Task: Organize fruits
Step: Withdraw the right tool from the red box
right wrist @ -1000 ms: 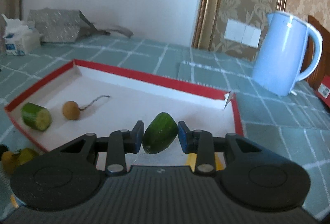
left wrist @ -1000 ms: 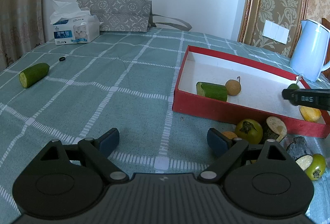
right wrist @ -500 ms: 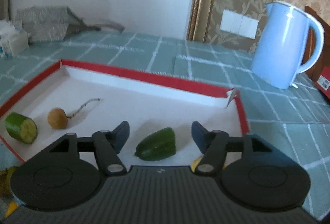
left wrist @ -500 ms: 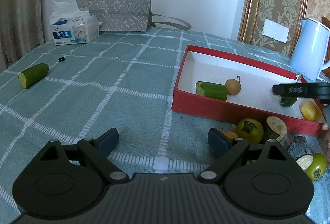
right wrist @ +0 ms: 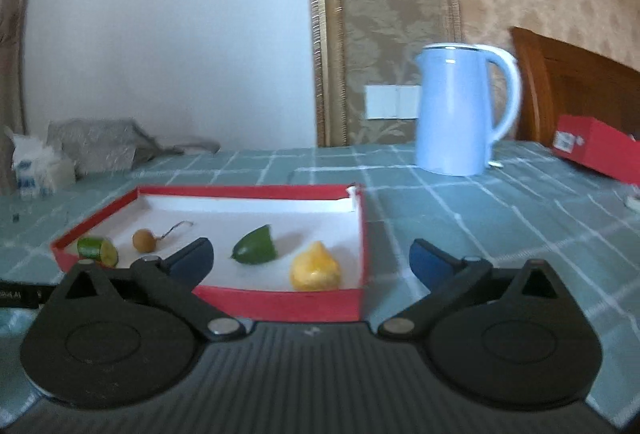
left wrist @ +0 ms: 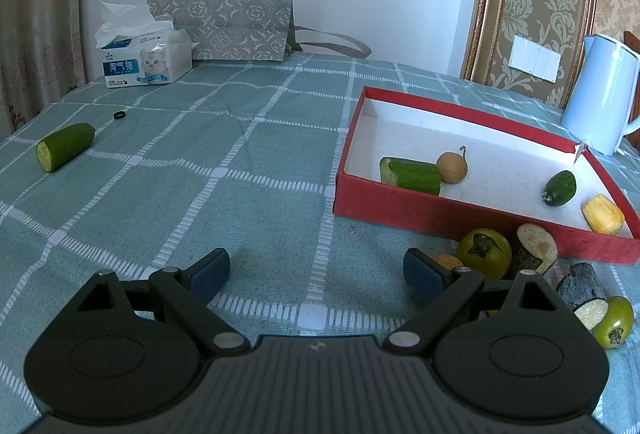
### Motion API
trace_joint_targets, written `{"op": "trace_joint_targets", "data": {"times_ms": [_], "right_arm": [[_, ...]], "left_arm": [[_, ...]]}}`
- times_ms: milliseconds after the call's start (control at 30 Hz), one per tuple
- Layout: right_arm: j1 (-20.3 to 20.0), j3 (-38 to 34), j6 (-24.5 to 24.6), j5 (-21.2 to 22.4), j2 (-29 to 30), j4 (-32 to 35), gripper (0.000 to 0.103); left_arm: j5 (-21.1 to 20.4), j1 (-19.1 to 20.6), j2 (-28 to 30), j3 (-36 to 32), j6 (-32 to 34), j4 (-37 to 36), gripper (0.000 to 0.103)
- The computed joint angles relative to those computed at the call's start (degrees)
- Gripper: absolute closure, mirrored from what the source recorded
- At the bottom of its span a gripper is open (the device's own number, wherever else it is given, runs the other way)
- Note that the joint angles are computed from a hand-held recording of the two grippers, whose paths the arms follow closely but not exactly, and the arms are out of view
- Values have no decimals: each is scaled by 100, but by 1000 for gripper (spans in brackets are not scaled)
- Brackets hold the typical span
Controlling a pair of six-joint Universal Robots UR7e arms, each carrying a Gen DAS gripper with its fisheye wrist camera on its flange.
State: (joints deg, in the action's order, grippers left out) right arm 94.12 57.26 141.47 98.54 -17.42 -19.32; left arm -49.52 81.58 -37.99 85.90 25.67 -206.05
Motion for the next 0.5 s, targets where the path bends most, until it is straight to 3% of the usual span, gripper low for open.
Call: {"op": "trace_joint_targets", "data": {"times_ms": [200,500], "right_arm": [[-93,122,509,77,-98,-85,0],[-81,-302,565,260,93,501,0]], "left_arm": [[-75,17,-33,45,-23,-34,9],[-671,140,-332,415,-463,-76,9]]}}
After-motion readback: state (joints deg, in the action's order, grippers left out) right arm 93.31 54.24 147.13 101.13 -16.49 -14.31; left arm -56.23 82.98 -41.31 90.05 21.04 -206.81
